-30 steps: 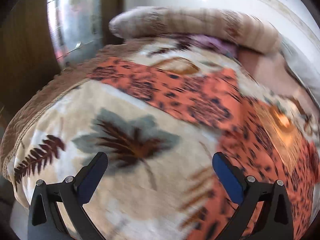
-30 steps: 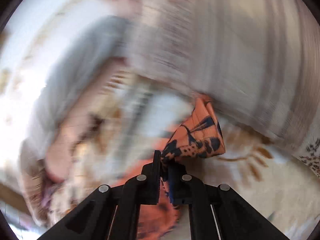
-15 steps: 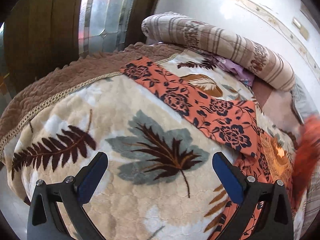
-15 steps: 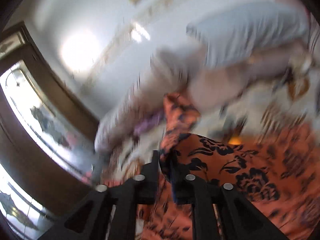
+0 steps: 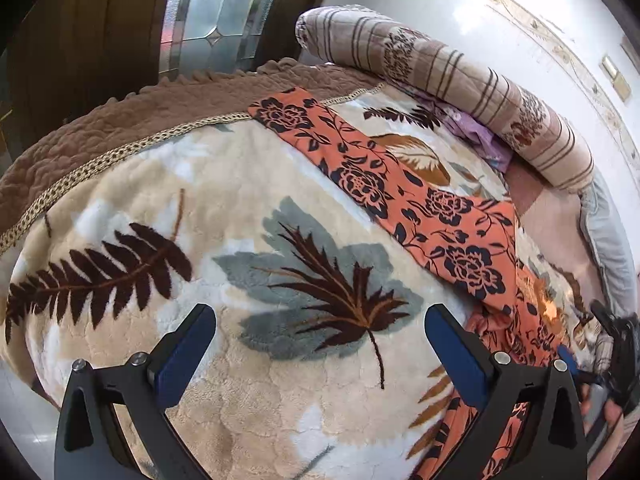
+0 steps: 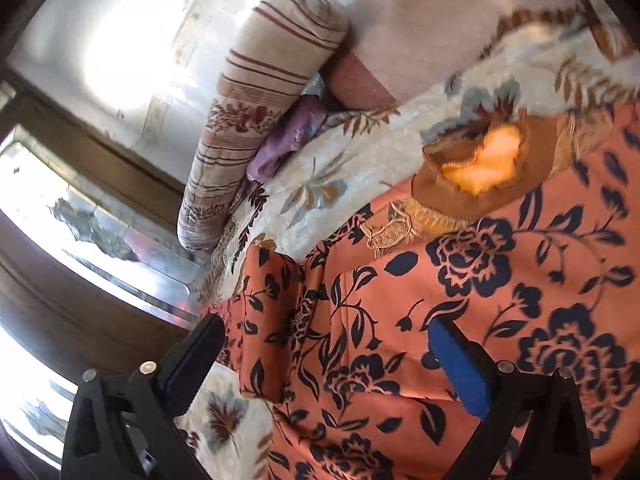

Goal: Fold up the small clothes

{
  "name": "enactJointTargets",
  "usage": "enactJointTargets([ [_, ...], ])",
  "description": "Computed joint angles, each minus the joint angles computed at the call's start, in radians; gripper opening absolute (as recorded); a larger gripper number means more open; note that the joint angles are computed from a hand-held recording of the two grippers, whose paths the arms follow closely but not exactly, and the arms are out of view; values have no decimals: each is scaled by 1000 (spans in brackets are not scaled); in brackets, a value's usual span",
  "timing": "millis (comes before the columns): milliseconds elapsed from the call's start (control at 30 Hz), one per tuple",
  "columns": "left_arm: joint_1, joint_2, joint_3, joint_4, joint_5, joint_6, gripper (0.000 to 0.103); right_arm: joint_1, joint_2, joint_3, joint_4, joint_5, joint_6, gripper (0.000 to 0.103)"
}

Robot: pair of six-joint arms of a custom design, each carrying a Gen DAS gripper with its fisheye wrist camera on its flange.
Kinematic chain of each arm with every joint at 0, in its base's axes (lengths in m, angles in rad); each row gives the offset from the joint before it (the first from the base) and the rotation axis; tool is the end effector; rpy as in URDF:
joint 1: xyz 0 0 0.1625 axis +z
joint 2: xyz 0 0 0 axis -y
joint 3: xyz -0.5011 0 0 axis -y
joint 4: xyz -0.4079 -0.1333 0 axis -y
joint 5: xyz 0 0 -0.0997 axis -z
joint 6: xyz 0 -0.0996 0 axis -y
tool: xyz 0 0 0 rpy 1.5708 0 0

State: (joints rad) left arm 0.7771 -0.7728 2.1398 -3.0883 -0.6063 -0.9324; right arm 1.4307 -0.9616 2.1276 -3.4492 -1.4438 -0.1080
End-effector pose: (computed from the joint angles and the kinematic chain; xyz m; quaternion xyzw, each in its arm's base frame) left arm -0.2401 -0.5379 0.0717 -0.0960 0.8789 -0.3947 0.2500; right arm 0.0625 -0.6020 0.1889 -0.0071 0.9356 -0.3527 0.0160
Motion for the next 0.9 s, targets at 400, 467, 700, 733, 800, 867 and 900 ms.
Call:
enactJointTargets([
  [400,154,-14,-63,-361,-367,197,103,14,-60,226,-260,-183,-334,101],
  [467,216,-10,-127,-348,-441,207,103,-16,-71,289,-322,-182,-347,101],
  [700,354,37,-329,-208,-477,133,103,-126,-62,402,-429,-98,-471,101],
  [733,356,44,-342,-216,-463,135,103,-120,-62,395,-412,-112,-477,102],
  [800,351,55,-370,-202,-409,135,96,-128,-57,393,-413,-108,-484,102],
  [867,350,63,-394,-162,-360,116,83,-134,-58,392,-408,-95,-486,102],
  [900,349,64,-405,-123,-329,107,73,-143,-57,393,-408,-83,-486,102],
])
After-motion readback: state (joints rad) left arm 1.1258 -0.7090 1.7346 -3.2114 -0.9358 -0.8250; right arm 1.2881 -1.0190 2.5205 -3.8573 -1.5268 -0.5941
